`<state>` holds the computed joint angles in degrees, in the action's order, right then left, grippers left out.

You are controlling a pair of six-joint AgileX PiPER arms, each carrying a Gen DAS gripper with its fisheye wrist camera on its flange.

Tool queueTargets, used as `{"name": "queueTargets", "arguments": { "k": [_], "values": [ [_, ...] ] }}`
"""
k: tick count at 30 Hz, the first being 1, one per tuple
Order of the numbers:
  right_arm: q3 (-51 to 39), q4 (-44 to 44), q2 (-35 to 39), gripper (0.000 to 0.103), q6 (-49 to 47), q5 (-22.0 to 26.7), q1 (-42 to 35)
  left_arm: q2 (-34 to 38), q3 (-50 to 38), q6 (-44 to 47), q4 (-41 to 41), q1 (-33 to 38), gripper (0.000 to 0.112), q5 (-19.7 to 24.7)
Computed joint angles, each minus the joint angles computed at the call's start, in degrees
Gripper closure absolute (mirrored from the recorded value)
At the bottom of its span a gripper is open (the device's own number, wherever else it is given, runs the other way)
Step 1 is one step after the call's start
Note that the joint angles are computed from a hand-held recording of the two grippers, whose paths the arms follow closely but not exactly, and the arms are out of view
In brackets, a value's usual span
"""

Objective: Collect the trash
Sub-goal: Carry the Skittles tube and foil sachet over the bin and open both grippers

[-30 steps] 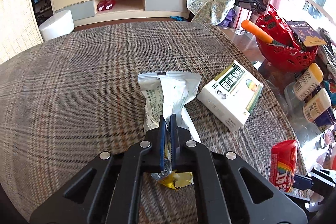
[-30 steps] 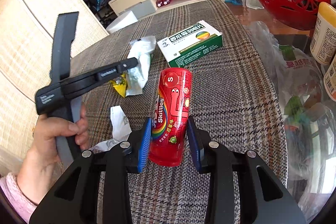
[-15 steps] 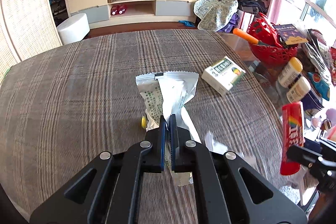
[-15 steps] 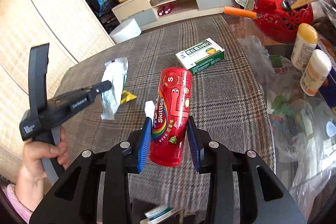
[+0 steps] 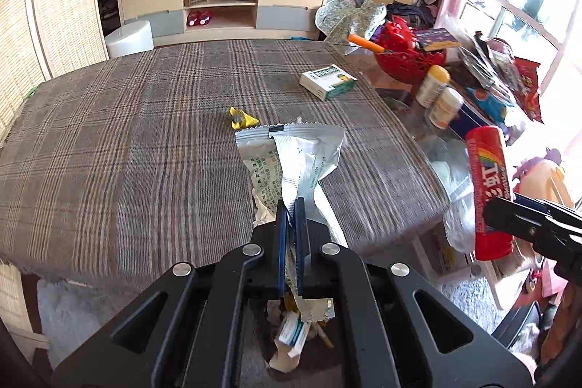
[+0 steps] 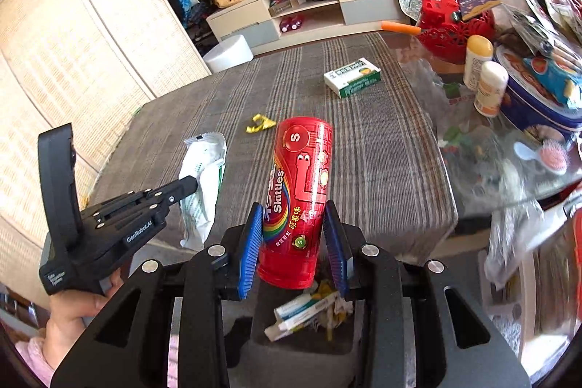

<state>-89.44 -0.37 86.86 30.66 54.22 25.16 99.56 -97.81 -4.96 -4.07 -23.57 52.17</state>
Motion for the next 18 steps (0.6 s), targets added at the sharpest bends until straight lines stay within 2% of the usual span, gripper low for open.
{"name": "queueTargets", "arguments": {
  "k": [5, 10, 15, 18],
  "values": [
    [9.64, -2.30, -6.94, 0.068, 5.13, -2.68, 3.92, -8.42, 12.06, 0.23, -2.30, -1.52, 0.109, -3.26],
    [17.27, -3.94, -10.33, 0.068, 8.99, -5.84, 7.50, -15.70, 23.29, -2.66, 0.07, -4.28, 0.109, -7.29],
    [23.44, -8.31, -9.94, 0.068, 15.23, -8.69, 11.65, -18.83, 31.31, -2.79, -1.25, -4.51, 0.109, -10.00],
    [27.74, -6.80, -8.90, 0.068, 15.21, -12.57, 11.58, -19.10, 35.93, -1.44, -3.48, -3.82, 0.109, -12.10]
  ]
}}
